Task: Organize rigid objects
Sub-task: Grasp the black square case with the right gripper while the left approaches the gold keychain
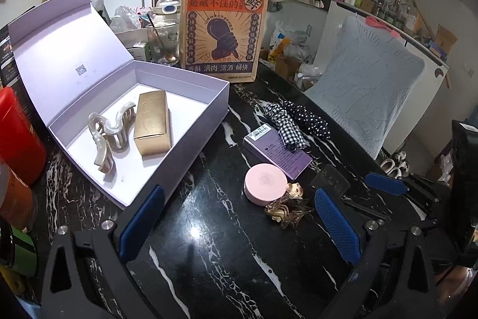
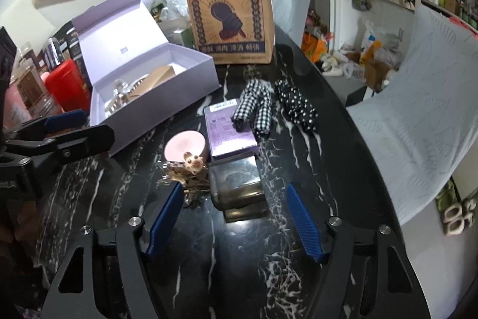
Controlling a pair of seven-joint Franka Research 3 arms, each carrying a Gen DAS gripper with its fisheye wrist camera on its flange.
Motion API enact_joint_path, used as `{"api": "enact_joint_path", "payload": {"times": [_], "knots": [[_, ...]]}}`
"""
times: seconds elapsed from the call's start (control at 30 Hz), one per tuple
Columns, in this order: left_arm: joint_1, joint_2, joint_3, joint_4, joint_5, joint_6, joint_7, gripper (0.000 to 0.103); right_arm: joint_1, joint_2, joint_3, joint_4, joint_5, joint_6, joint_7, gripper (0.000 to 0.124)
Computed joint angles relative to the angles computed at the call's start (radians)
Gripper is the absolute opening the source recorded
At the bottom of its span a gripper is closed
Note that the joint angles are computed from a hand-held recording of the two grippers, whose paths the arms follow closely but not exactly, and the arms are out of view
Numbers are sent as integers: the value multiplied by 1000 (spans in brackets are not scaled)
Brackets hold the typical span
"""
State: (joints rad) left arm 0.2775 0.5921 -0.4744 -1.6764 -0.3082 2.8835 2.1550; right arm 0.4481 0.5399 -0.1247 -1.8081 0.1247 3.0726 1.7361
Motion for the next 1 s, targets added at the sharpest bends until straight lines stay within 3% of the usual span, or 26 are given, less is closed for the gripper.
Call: {"api": "enact_joint_path", "payload": {"times": [0.33,0.43,0.5,0.6,0.87,1.0], "knots": [[-75,42,73,70,68,-50,-75,102,-95,81,92,118,35,-90,-75,58],[-77,62,68,99,73,-75,-83,102,-211,98,223,136,119,-106,-168,52],[-79,71,66,114,72,-97,-87,102,-253,101,272,135,174,-110,-217,49],[-122,89,101,140,97,-114,-130,102,-247,90,265,120,204,-99,-256,44],[-140,119,89,159,107,-155,-114,102,-174,47,163,65,190,-100,-226,42],[-153,136,103,177,113,-175,-134,98,-178,23,157,26,185,-103,-212,42]]}}
